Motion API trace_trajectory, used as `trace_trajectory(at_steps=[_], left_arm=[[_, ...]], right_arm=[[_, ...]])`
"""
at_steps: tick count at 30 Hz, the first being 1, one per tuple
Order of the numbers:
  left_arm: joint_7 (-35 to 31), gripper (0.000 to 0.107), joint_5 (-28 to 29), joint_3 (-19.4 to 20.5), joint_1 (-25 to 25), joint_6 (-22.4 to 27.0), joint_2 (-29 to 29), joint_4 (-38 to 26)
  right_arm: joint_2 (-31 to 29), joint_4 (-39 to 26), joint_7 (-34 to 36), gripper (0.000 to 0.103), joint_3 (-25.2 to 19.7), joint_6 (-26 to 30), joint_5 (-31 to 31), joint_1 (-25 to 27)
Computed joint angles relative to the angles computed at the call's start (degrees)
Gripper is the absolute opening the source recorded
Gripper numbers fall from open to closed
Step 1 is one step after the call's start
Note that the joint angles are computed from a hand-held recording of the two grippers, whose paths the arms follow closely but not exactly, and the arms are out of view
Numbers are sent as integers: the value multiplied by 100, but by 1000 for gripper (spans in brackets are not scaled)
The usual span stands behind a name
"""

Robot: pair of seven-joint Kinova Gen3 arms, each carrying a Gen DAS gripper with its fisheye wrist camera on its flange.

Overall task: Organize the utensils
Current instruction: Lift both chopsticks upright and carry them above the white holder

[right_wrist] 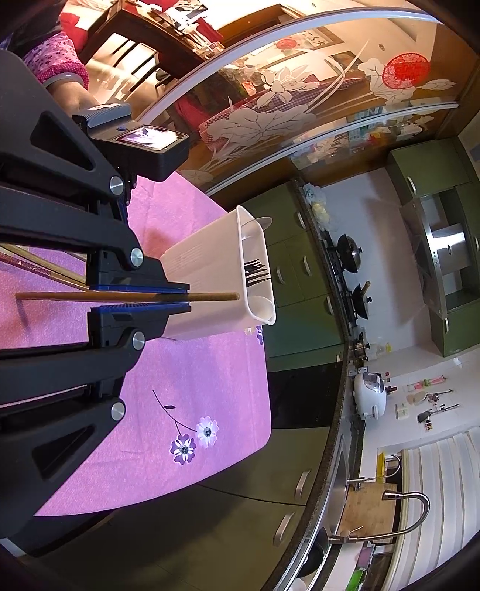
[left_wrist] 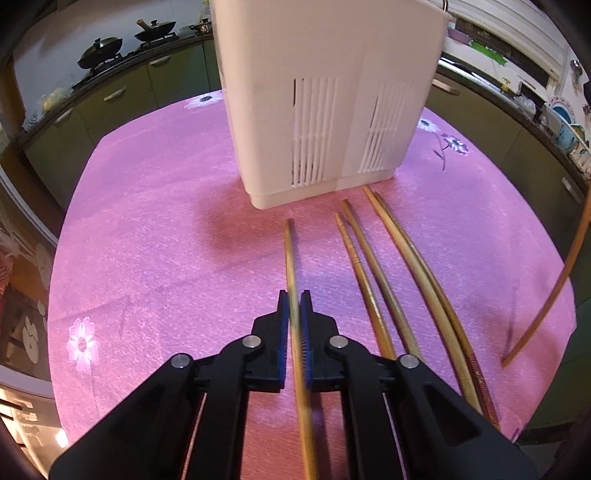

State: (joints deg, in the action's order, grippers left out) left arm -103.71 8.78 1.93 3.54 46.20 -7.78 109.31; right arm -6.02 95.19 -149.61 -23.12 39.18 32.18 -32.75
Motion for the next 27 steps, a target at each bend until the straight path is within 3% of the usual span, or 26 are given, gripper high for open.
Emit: trace_trajectory(at_steps=[16,27], left_arm=[[-935,6,1083,-704,195,329,-1081,-498],[-1155,6,1437,-865,356,565,-1229,-1172]], right_arm=[[-92,16,-137,6,-133,27,180,34],[-153,13,-138,6,-205,60,196,81]])
